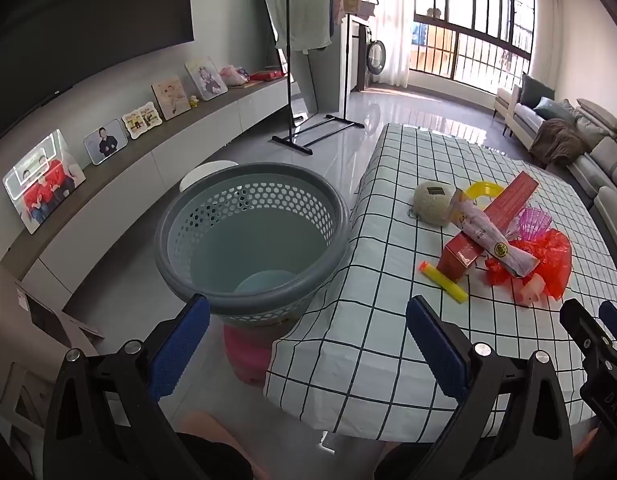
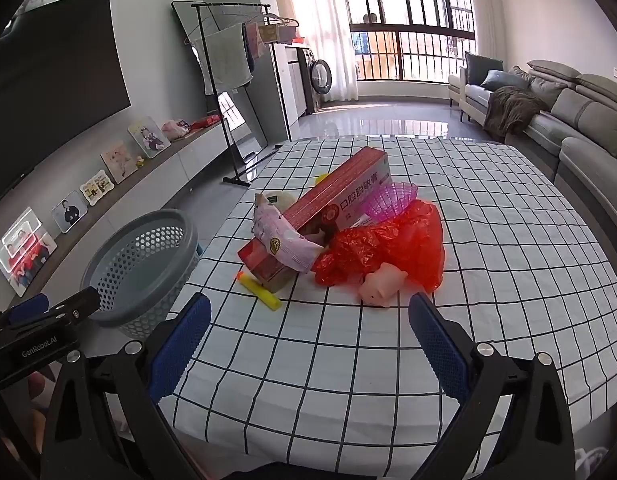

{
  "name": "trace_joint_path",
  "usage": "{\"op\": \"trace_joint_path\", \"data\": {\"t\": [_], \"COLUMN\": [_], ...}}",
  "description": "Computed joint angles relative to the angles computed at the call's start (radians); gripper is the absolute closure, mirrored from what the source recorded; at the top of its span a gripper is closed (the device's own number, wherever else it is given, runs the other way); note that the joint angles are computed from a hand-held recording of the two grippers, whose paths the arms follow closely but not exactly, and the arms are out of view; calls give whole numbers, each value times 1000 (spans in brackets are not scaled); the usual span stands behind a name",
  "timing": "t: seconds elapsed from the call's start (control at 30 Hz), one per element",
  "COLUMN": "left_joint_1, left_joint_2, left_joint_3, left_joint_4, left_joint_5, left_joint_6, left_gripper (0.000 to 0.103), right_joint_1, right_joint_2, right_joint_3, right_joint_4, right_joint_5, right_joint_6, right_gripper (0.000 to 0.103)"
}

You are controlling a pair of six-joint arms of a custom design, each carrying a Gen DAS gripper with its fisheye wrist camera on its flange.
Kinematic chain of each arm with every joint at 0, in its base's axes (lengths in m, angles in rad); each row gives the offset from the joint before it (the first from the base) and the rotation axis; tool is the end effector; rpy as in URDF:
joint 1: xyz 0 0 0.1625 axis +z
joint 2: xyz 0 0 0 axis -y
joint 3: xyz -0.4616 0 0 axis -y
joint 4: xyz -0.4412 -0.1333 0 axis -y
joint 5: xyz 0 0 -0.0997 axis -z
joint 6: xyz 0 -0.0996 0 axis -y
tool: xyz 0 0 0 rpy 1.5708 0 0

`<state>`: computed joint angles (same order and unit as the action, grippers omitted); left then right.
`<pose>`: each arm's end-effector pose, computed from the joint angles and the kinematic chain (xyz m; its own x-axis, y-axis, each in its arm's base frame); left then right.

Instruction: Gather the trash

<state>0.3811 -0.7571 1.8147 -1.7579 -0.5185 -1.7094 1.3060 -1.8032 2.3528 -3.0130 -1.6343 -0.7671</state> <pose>-0.4554 -0.4193 -0.0129 -0.6522 -0.3351 -0.6800 0.3454 0.6671 -0.6600 0.0153 -0.4288 0.3965 -0.7981 -0.1979 0.5691 -0.5413 0.6503 -0.5330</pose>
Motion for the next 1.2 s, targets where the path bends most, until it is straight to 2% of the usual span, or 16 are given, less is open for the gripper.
{"op": "trace_joint_path", "data": {"t": [0.33,1.2], "left_joint_1": [-6,-23], "left_joint_2": [5,-14], "left_joint_3": [-9,11], "left_joint_4": [19,21], "left_joint_5": [7,9], "left_joint_6": [-10,-28], "left_gripper": [6,6], "right_joint_1": [-9,14], "right_joint_2": [-15,-63], "right_joint_3": [3,23], "right_joint_4": [1,8], "right_joint_5": [22,19], "right_joint_6": [-13,-13], "right_gripper": [8,8]}}
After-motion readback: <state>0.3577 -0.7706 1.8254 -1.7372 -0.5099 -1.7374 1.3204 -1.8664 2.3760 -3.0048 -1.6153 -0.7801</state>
